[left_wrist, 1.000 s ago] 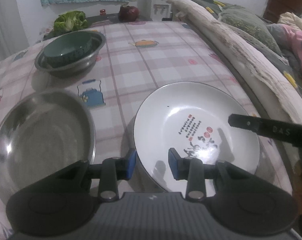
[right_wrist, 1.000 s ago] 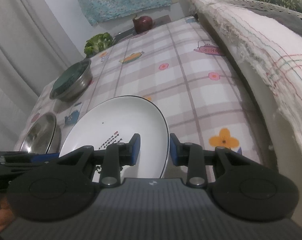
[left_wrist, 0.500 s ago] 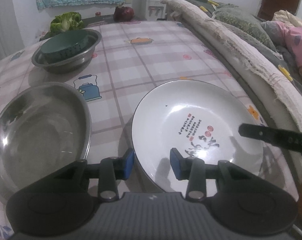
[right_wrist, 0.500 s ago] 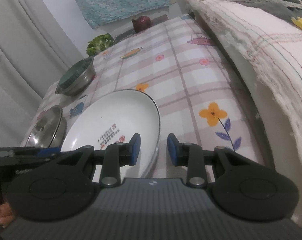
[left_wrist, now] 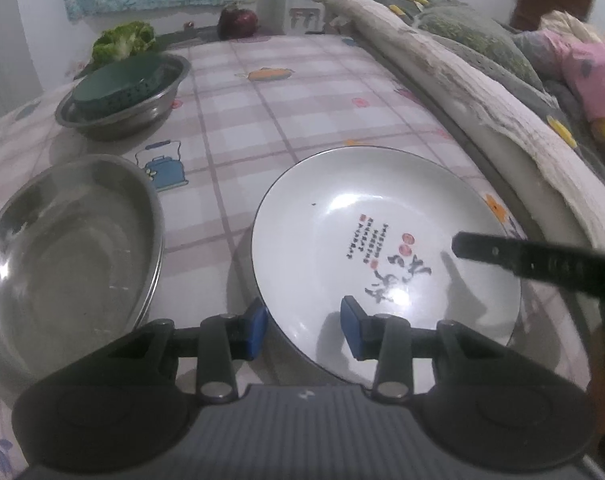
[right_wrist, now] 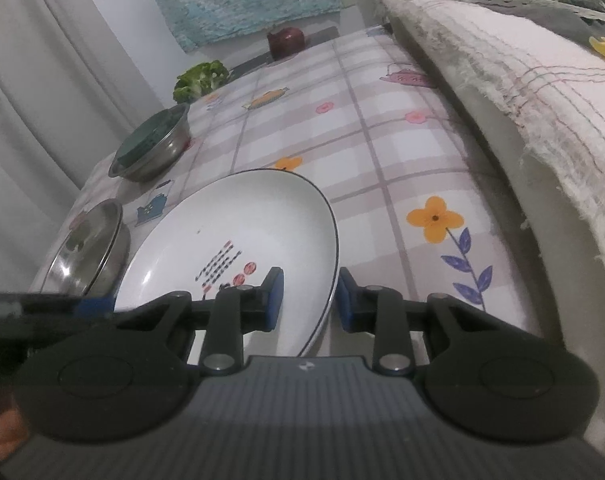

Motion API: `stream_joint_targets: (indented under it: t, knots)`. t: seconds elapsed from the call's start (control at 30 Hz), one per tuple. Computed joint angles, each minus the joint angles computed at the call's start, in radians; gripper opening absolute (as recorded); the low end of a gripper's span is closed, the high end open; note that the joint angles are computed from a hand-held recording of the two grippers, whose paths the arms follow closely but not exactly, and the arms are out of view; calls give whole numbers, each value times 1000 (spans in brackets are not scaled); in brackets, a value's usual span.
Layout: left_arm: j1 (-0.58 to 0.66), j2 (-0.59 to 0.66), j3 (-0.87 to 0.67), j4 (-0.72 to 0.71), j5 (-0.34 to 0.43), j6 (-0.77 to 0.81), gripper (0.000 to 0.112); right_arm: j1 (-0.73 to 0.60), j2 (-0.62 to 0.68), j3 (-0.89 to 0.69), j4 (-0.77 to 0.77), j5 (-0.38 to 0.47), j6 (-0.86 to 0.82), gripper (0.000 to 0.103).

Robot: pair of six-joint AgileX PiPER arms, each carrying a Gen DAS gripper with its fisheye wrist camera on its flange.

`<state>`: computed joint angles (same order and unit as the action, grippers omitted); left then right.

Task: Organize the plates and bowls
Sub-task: 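Lift the white plate with both tools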

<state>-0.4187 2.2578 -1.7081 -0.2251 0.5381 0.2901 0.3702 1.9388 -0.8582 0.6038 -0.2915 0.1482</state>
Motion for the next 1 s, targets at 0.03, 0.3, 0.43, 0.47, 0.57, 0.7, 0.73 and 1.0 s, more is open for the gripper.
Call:
stream_joint_targets:
  t: [0.03,0.3,0.43,0.47,0.57,0.7,0.73,1.0]
  knots:
    - [-2,3,-3,9,-1,-4,40,-2,1,-1,-5,1,5,27]
    - [1,61,-105,26,47,-15,49,34,12,-20,217,-17,-229,27]
    - [-4,69,-110,32,28,-19,51,53,18,-31,318,-30,-338,27]
    - [-5,69,-105,31,19,-16,51,61,20,-36,361,-36,-384,27]
    - [-15,68,-106,69,17,-51,50,84,25,-56,495,-49,-523,29]
    - [-17,57,-93,87,15,-59,50,99,32,-88,646,-57,-705,30]
    - [-16,56,-91,81,12,-51,50,97,33,-86,629,-56,-686,29]
    - [-24,63,-80,80,-29,-45,60,113,49,-89,618,-95,-688,31]
